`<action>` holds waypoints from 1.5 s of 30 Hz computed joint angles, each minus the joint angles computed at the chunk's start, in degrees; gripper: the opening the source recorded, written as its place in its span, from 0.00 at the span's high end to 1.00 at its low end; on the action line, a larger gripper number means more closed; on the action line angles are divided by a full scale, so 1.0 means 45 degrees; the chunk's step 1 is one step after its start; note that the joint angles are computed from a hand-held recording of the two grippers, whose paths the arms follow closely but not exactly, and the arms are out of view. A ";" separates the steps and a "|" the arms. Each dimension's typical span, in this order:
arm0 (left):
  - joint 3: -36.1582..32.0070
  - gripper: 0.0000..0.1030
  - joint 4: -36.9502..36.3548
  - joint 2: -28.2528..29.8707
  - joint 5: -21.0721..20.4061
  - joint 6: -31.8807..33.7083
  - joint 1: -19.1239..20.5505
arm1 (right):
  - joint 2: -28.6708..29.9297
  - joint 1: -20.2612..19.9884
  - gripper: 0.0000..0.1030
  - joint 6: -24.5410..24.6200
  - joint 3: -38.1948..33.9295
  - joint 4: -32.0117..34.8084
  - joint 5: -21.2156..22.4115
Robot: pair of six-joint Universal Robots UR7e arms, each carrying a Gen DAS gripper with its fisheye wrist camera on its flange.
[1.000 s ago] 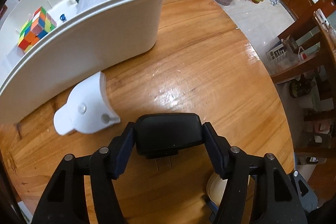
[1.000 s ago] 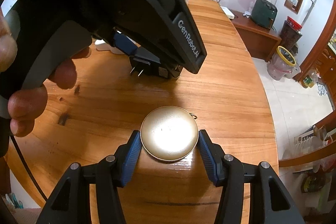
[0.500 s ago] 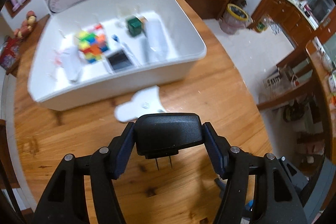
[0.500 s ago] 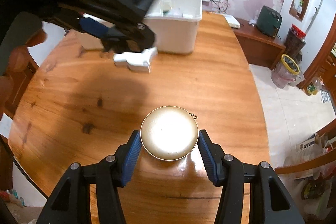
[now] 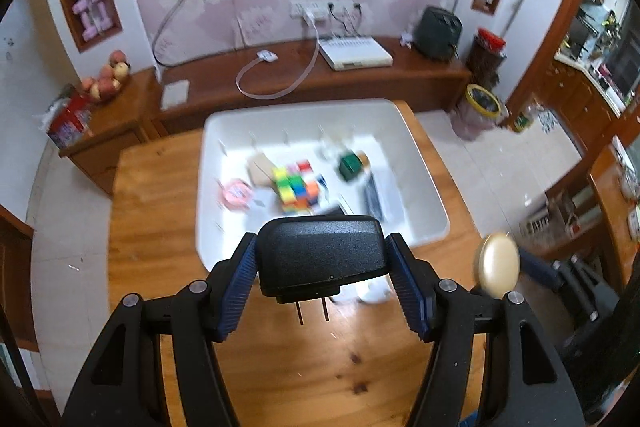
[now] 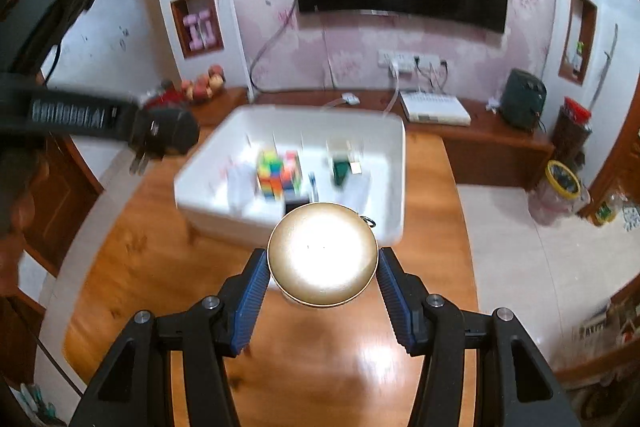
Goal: Organize rigid objects
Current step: 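Carry the black adapter and gold compact into the bin and open both grippers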
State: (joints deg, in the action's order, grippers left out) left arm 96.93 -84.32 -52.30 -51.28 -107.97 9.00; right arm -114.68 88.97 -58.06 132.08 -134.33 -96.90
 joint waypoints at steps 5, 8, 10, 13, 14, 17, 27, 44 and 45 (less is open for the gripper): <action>0.0395 0.35 0.0618 -0.0885 0.0645 -0.0137 0.0406 | 0.1932 0.1687 0.46 0.1406 -0.0844 -0.1234 -0.0498; 0.0726 0.35 0.0585 -0.1289 0.0933 0.0092 0.0779 | 0.3304 0.2410 0.46 0.2041 -0.1324 -0.2186 -0.1024; 0.1002 0.35 0.0299 -0.1509 0.1065 0.0367 0.1117 | 0.4201 0.2690 0.46 0.2384 -0.1612 -0.2724 -0.1425; 0.1522 0.35 -0.0571 -0.1802 0.1141 0.1050 0.1738 | 0.5531 0.2919 0.46 0.2823 -0.1939 -0.3374 -0.2135; 0.1708 0.35 -0.0905 -0.1863 0.1145 0.1308 0.1964 | 0.5959 0.2956 0.46 0.2972 -0.2023 -0.3533 -0.2400; 0.2188 0.35 -0.1912 -0.1932 0.1043 0.2060 0.2635 | 0.7181 0.2946 0.46 0.3169 -0.2000 -0.4360 -0.3317; 0.2929 0.35 -0.3595 -0.1466 0.0286 0.3621 0.4212 | 0.9212 0.2724 0.46 0.3760 -0.2140 -0.4809 -0.5112; 0.3331 0.15 -0.3940 -0.1641 0.0013 0.3151 0.4124 | 0.8938 0.2649 0.33 0.3891 -0.1883 -0.4191 -0.5202; 0.3340 0.15 -0.3923 -0.1674 0.0041 0.3025 0.4031 | 0.8810 0.2657 0.33 0.3888 -0.1834 -0.4131 -0.5143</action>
State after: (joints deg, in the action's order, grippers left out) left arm 111.96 -101.97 -59.84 -51.09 -94.36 27.14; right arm -75.03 100.92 -40.57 123.83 -152.92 -120.04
